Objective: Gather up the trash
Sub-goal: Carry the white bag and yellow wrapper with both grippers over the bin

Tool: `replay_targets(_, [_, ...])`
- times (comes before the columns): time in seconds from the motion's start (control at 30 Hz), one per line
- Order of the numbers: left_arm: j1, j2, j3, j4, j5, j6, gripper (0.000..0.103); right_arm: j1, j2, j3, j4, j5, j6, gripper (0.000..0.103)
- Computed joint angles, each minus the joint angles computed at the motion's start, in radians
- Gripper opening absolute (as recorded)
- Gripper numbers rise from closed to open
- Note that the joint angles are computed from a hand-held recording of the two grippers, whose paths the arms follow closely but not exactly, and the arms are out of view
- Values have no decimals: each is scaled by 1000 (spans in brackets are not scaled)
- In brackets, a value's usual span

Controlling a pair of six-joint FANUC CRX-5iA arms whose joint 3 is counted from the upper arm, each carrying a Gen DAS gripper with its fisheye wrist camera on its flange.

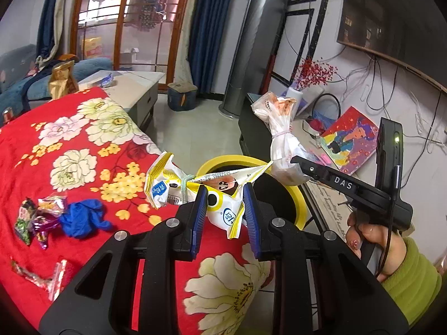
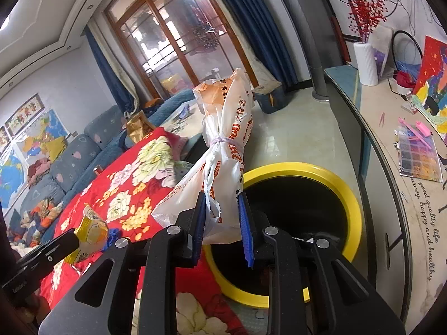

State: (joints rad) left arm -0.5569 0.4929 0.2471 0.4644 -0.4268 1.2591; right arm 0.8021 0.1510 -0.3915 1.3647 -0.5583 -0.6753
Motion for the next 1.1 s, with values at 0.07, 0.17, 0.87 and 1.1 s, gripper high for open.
replay_targets(0.07, [-5,13,13,4,-8,-8,20,-3,-5,-10,-8,-2,-4,22])
replay_targets(0.17, [-13,31,36,-1,-21,-12,20,-3,-7,-15,-29,-10,-2,22])
replay_targets(0.87, [-52,184,217,-35,-153,-9,20,-27,-6,-68,-176,17,40,22])
replay_targets(1.1, [-56,254,330,-85,-212,15,21,-32,3,-63,-238,51,100,22])
